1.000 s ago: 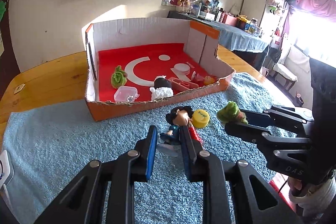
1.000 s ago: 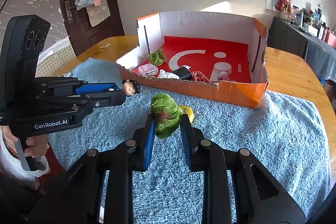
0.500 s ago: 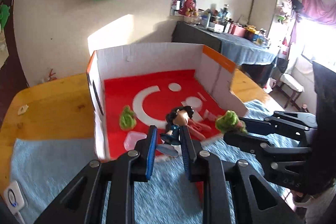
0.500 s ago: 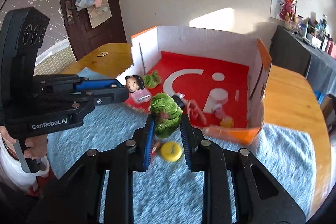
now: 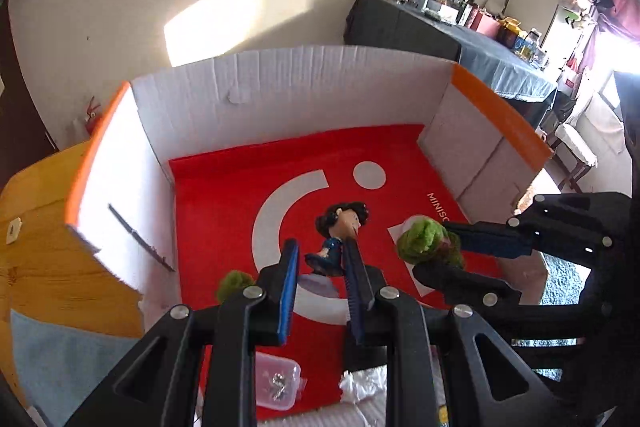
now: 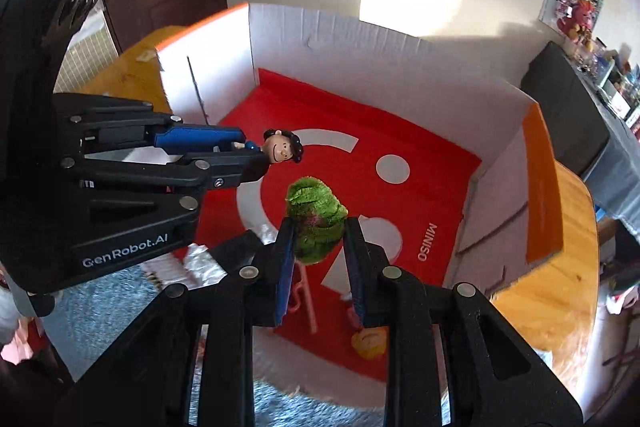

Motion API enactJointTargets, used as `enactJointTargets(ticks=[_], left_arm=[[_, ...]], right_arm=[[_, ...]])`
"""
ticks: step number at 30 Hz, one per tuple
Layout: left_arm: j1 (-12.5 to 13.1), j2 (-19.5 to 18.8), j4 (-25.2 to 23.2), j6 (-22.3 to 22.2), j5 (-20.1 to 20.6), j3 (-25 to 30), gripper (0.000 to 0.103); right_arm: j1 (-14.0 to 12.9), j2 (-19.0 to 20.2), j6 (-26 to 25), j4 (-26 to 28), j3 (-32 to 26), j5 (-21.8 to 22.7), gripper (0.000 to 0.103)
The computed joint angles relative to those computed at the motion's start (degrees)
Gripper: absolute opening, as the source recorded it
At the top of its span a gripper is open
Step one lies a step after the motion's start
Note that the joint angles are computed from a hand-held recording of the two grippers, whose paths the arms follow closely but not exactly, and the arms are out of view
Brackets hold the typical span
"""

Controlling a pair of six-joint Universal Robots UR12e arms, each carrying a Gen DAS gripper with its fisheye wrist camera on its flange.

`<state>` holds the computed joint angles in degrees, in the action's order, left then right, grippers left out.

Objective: Organize objects
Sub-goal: 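Carry the doll and green plush over the orange box with both tools, then lower the doll with left tool while right tool lowers the green plush into the box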

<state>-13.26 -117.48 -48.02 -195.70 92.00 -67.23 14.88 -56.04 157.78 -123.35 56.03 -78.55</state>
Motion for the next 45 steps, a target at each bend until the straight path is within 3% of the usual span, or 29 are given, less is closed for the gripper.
enactJointTargets(ticks=[3,9,20,45], left_arm=[[0.3,-0.9,-2.1,-1.0,-1.1,1.0,0.023],[0.5,-1.8,-4.4,-2.0,-0.7,1.8,0.023],[1.0,-1.9,-5.7,-3.0,-2.5,1.5,0.023],[1.3,-2.2,-5.7,-3.7,-3.9,2.0,0.023]], right_arm=[[0.0,2.4,-1.9,5.8,-4.3,-0.6,0.023],[0.3,5.4,-5.3,12.4,-9.3,-2.3,0.023],[0.6,7.7,-8.8,17.8,-13.0,-3.1,0.023],[0.2,6.7,-10.2,18.3,-11.0,-4.6,0.024]])
